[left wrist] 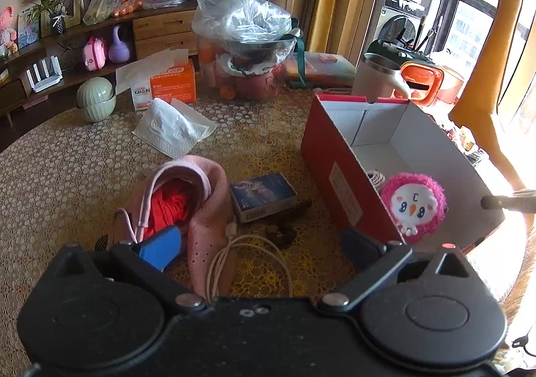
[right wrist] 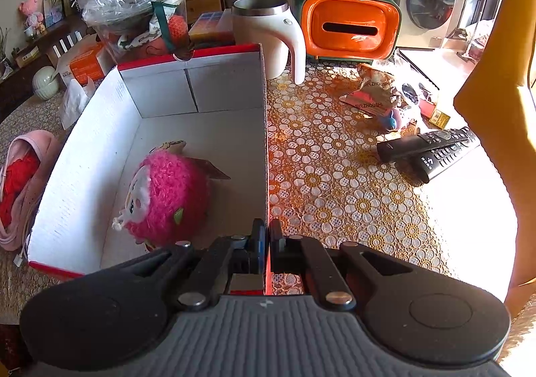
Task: Organize objects
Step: 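Move the left gripper back to the coiled white cable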
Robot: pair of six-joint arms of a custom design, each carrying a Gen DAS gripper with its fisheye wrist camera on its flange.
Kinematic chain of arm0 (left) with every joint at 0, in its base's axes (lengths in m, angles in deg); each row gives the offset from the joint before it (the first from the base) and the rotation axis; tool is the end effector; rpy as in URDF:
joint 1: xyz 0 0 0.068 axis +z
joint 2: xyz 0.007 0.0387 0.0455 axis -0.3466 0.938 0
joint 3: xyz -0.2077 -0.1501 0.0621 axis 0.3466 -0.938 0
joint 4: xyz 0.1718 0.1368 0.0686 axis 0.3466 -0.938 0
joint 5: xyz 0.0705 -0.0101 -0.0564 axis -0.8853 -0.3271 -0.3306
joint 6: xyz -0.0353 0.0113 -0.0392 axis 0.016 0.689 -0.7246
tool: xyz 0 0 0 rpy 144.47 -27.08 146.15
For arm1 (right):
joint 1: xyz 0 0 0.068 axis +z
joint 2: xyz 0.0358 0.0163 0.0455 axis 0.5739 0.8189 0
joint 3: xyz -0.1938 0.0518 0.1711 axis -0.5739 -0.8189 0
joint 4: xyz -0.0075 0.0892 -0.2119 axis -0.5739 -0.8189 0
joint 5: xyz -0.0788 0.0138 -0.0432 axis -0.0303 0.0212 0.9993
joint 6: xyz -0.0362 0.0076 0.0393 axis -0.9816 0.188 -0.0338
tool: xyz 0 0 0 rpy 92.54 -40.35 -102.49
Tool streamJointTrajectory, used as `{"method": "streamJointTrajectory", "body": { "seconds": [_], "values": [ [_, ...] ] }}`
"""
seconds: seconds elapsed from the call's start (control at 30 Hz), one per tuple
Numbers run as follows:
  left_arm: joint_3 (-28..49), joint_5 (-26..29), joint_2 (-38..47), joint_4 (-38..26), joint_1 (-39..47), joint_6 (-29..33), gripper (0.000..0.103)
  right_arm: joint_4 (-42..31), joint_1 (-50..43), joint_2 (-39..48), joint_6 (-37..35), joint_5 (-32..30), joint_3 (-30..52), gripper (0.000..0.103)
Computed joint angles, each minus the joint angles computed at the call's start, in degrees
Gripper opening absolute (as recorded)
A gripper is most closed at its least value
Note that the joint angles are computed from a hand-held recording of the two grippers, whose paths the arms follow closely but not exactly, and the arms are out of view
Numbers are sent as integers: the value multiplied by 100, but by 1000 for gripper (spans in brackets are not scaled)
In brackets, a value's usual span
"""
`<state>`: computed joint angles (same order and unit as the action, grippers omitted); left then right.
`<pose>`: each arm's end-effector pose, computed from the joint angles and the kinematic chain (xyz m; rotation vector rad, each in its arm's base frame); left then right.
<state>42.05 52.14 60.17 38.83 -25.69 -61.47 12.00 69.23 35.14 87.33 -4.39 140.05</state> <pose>0.2387 -0.0303 0.2755 0.3894 2.3989 -0.2373 0.2020 0.1227 0.2669 0.1726 2.5313 0.0218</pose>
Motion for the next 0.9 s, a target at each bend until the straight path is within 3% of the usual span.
{"method": "streamJointTrajectory", "body": {
  "seconds": [0.17,0.53,0.83,0.9],
  "values": [
    [-924,-407,-160,691,-108,273,101,-18,30,46,11,44,12,3],
    [-1532,-255,300,1703,-51,72,94,-58,87,99,27,108,56,3],
    [-1652,-288,521,2068,-60,134,69,-60,100,112,28,113,56,3],
    [-1620,-254,584,2070,-26,135,60,-57,98,114,24,107,57,3]
  ]
}}
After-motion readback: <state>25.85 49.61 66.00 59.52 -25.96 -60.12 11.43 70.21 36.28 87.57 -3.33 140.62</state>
